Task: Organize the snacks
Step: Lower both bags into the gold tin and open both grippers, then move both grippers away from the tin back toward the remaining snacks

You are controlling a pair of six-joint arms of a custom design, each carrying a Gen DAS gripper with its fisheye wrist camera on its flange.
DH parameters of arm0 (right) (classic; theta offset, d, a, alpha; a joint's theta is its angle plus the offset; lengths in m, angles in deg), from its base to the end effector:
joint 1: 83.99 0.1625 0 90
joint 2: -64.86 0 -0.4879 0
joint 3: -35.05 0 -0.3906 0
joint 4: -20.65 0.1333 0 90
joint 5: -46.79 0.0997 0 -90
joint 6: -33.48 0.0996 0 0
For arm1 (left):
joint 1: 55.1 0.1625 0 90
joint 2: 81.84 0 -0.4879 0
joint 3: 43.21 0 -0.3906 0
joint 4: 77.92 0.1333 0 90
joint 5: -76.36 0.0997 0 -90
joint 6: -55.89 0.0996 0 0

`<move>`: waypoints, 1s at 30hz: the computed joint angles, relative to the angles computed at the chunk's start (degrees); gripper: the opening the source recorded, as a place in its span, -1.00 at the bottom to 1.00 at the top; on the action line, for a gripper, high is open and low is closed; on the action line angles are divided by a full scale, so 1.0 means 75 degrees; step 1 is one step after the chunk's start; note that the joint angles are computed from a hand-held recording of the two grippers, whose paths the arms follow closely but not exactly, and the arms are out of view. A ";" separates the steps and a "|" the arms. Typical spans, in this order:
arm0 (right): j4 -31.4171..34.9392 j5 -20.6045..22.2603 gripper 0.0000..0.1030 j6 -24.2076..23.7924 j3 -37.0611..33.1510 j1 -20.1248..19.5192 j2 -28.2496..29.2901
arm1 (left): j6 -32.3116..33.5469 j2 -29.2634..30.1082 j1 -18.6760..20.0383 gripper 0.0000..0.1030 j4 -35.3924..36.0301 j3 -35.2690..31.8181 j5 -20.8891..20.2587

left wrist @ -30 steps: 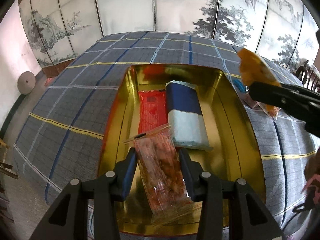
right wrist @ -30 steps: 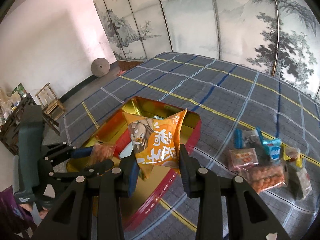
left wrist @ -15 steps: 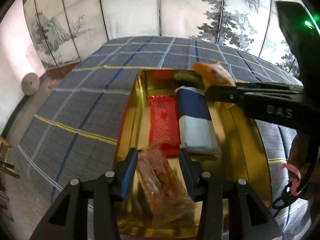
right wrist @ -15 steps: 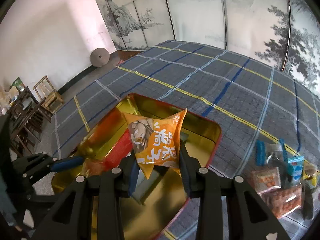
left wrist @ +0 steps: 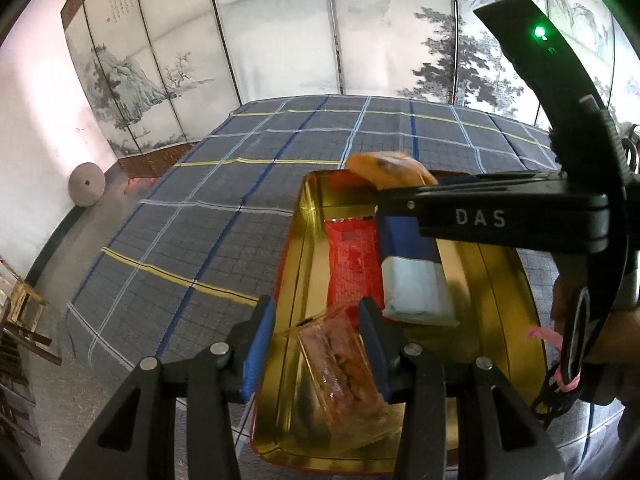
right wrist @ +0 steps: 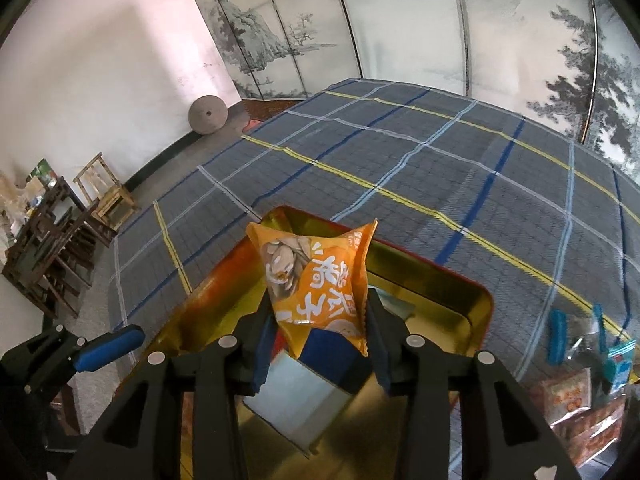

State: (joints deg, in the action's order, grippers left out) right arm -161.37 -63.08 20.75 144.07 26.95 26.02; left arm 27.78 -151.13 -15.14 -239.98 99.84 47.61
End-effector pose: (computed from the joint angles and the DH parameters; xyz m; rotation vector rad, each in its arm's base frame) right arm 0.3216 -0.5621 0.0512 0.7126 -2.6784 0.5678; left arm -0.1496 -0.4132 0.1930 0.4321 2.1299 -0.7859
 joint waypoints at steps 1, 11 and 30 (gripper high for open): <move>0.0000 0.0000 -0.12 0.0000 0.0000 0.0000 0.0000 | -0.0022 -0.0014 0.0002 -0.15 0.0049 -0.0007 -0.0009; -0.0941 0.0377 0.13 -0.0142 0.0350 -0.0034 -0.0144 | -0.0068 0.0001 0.0021 -0.15 0.0140 0.0002 0.0053; -0.3048 0.0054 0.37 -0.0045 0.2626 -0.0167 -0.1553 | -0.0012 0.0194 -0.0251 -0.15 0.0321 -0.0087 0.0262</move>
